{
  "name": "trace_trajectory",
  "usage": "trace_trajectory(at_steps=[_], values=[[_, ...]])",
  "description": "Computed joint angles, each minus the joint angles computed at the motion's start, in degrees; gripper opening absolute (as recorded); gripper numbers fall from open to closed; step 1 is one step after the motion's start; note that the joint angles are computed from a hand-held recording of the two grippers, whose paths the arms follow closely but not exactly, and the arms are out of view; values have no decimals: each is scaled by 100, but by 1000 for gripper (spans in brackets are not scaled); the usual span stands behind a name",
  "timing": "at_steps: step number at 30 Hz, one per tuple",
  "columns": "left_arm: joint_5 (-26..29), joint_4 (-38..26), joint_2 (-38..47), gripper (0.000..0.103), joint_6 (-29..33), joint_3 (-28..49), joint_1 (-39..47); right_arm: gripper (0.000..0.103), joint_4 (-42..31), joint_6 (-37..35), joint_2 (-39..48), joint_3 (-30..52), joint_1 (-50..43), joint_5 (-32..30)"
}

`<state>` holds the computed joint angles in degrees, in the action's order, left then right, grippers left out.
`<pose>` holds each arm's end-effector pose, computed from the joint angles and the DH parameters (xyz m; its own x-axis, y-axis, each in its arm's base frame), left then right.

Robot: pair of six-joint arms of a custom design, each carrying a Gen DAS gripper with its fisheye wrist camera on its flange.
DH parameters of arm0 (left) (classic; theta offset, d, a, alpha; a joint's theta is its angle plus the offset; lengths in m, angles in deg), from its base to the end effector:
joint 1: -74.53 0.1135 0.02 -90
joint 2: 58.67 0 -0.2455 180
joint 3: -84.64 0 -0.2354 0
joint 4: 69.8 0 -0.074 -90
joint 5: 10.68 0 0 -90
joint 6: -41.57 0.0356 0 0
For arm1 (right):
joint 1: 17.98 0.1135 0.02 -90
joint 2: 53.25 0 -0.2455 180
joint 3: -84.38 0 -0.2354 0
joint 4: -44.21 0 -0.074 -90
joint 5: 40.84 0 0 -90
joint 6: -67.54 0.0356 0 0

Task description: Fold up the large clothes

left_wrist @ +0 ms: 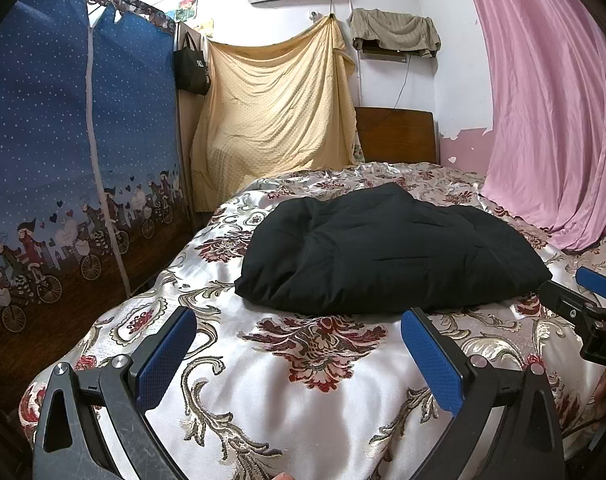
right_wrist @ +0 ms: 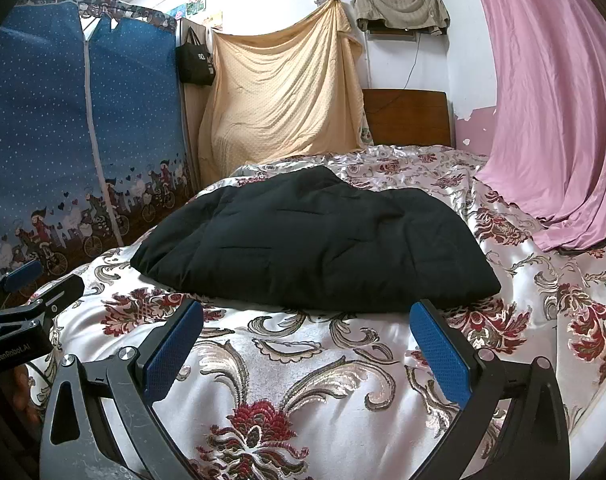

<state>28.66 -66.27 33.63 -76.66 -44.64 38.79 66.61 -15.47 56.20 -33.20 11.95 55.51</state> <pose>0.2450 -0.1424 0.1431 -0.3821 -0.0945 -0.9193 -0.3459 0.9371 0.0475 0.3154 0.1770 0.1272 -0.4082 -0.0955 -0.9079 -0.3618 0.9300 0.0649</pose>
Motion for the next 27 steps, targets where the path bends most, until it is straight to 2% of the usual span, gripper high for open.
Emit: trace_trajectory(at_steps=[27], values=[[5, 56, 11, 103, 25, -28, 10, 101, -26, 28, 1, 18, 20, 18]])
